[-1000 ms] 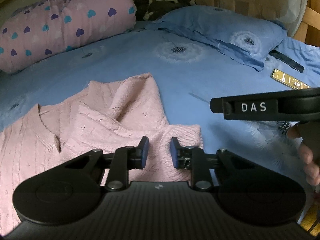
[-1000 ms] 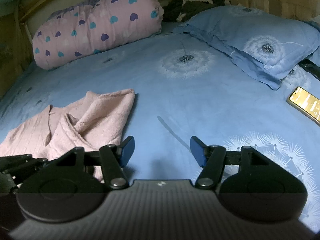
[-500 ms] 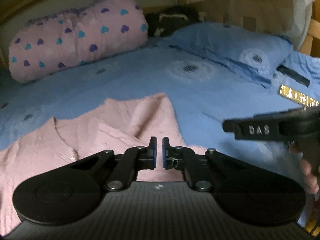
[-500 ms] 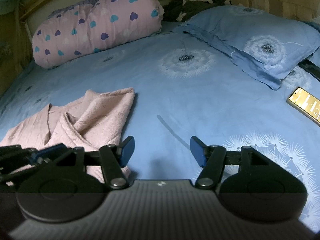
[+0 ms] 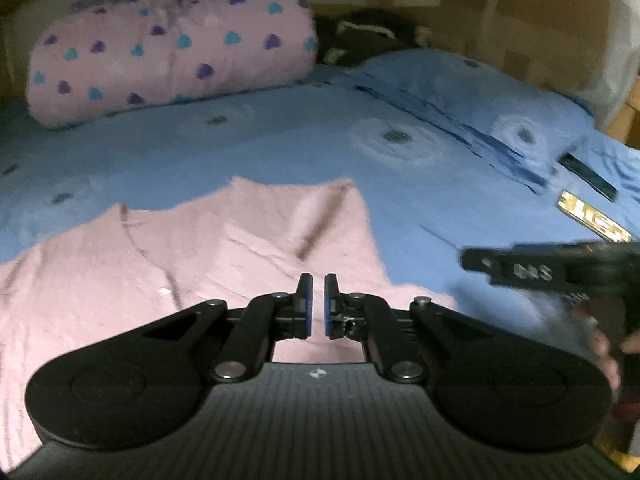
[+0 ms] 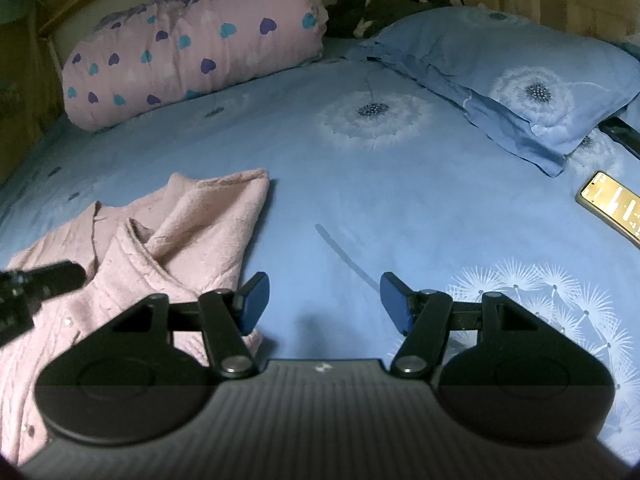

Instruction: Fold small clothes

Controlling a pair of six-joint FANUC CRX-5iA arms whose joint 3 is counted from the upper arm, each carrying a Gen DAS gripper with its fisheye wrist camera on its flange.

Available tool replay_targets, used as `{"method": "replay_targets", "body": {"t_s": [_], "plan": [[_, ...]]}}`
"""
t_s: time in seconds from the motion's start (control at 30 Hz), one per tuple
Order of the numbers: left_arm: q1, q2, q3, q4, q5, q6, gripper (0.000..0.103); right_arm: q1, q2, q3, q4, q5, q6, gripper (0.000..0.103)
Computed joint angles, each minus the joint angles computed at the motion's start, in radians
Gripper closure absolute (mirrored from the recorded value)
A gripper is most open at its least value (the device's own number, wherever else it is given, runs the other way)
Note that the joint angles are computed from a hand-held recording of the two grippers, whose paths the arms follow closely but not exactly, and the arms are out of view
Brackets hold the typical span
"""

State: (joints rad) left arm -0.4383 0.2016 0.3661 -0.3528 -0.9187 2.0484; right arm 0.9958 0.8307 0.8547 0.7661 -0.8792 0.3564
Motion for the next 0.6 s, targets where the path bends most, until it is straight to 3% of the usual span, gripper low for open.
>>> {"method": "replay_targets", "body": {"t_s": [0.17, 0.3, 0.33, 0.57, 0.6], "plan": [[0.002, 0.022, -0.021, 0.132, 0.029, -0.105, 0.091, -0.001, -0.008, -0.017, 0.018, 0.013, -0.015, 0.04], [-0.034, 0.06, 0.008, 0.103, 0.0, -0.098, 0.043, -0.004, -0.019, -0.038, 0.026, 0.024, -0.038, 0.04], [-0.043, 0.063, 0.009, 0.086, 0.003, -0.095, 0.04, -0.004, -0.022, -0.044, 0.028, 0.027, -0.041, 0.04], [-0.079, 0.082, 0.027, 0.005, -0.01, -0.098, 0.041, -0.006, -0.033, -0.066, 0.039, 0.041, -0.057, 0.04], [-0.087, 0.09, 0.04, -0.023, -0.027, -0.098, 0.053, -0.006, -0.033, -0.067, 0.039, 0.043, -0.055, 0.04]]}}
